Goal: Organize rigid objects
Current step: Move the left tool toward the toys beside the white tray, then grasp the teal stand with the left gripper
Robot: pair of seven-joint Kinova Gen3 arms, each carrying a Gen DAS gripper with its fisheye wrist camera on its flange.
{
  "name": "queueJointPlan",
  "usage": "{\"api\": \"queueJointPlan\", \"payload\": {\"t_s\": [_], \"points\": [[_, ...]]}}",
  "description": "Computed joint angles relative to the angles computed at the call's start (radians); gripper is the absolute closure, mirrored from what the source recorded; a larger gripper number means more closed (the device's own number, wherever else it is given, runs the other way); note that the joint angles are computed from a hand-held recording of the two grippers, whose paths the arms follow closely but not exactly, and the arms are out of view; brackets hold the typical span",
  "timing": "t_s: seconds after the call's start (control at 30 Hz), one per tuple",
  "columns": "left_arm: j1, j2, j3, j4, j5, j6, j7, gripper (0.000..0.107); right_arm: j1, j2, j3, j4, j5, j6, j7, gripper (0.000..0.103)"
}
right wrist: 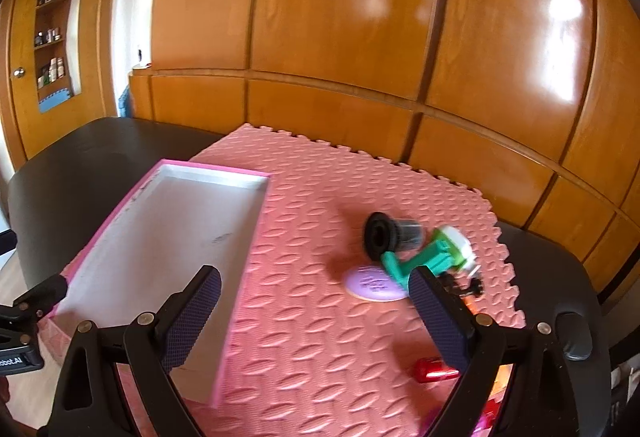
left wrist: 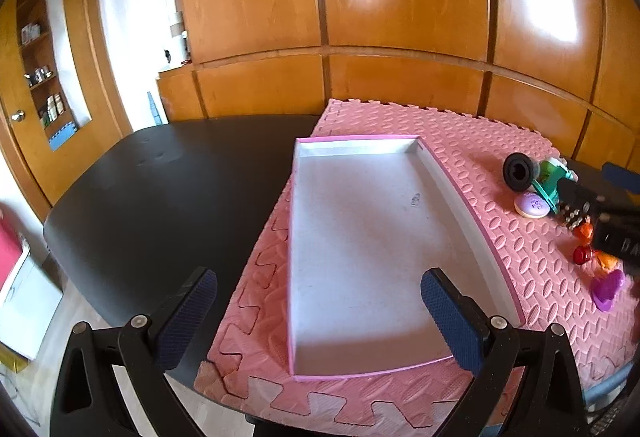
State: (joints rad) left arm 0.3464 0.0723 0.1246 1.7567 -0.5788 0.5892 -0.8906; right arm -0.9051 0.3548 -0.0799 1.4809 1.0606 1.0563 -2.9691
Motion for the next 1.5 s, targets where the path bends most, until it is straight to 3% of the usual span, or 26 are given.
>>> {"api": "queueJointPlan", "payload": {"t_s": [0.5, 0.6, 0.73, 1.03, 1.5], "points": [[0.053, 0.065, 0.006, -0.096, 0.046, 0.014, -0.127, 0.005, 0.246, -0.149, -0.013, 0.191, -0.02, -0.06, -0.096, 0.007], [0.071, 0.096, 0.009, -0.138, 0.072, 0.03, -0.168, 0.005, 0.278, -0.174, 0.008, 0.258, -0.024, -0.124, -0.179, 0.007], [0.113, 0.14, 0.002, -0.193, 0.089, 0.044, -0.208, 0.005, 0.363, -0.192, -0.001, 0.282, -0.102, -0.208, -0.175, 0.007], [0.188, 0.243, -0.008, -0.322, 0.16, 0.078, -0.322, 0.005, 0.44, -0.242, -0.005, 0.328, -0.174, -0.308, -0.238, 0.007], [0.248, 0.378, -0.01, -0.512, 0.269, 0.142, -0.479, 0.005, 0.485, -0.266, -0.011, 0.34, -0.21, -0.3, -0.268, 0.007]]}}
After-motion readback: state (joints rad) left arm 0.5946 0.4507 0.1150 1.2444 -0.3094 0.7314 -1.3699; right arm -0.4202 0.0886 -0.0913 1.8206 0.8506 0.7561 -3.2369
